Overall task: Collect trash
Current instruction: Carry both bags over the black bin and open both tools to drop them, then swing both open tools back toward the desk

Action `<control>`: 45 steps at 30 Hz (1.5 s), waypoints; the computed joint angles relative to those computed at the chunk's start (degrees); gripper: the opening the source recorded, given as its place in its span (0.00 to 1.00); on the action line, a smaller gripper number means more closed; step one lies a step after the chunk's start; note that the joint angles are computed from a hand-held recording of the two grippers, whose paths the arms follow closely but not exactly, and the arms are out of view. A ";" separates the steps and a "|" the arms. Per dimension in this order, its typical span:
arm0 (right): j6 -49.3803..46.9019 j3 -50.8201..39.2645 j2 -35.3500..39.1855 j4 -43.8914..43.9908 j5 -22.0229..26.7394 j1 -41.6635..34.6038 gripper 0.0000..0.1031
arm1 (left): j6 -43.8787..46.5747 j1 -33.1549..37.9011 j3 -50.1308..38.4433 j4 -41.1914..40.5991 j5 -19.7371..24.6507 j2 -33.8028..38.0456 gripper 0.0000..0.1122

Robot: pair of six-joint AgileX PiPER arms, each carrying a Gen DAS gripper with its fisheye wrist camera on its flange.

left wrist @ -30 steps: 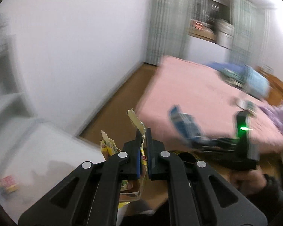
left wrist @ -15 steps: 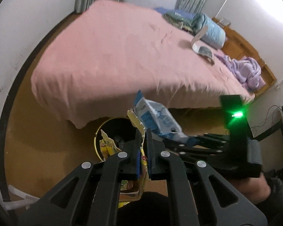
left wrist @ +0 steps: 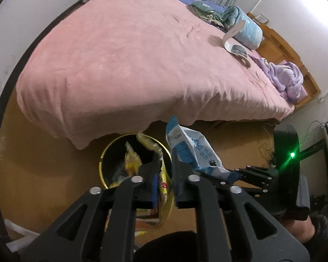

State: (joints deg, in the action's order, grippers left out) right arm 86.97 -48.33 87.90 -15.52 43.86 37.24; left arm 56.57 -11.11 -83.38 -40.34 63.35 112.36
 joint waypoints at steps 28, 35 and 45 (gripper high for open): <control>2.01 1.49 -1.03 -2.98 -2.84 -0.23 0.73 | -3.80 0.10 0.78 2.26 -2.82 -2.03 0.74; 4.94 -2.25 -0.12 -8.43 4.64 2.16 0.91 | -4.33 1.83 2.48 4.29 -5.15 -5.76 0.82; 3.87 -20.90 4.63 -18.28 21.15 16.63 0.91 | 5.94 28.55 2.67 4.57 6.01 -24.54 0.84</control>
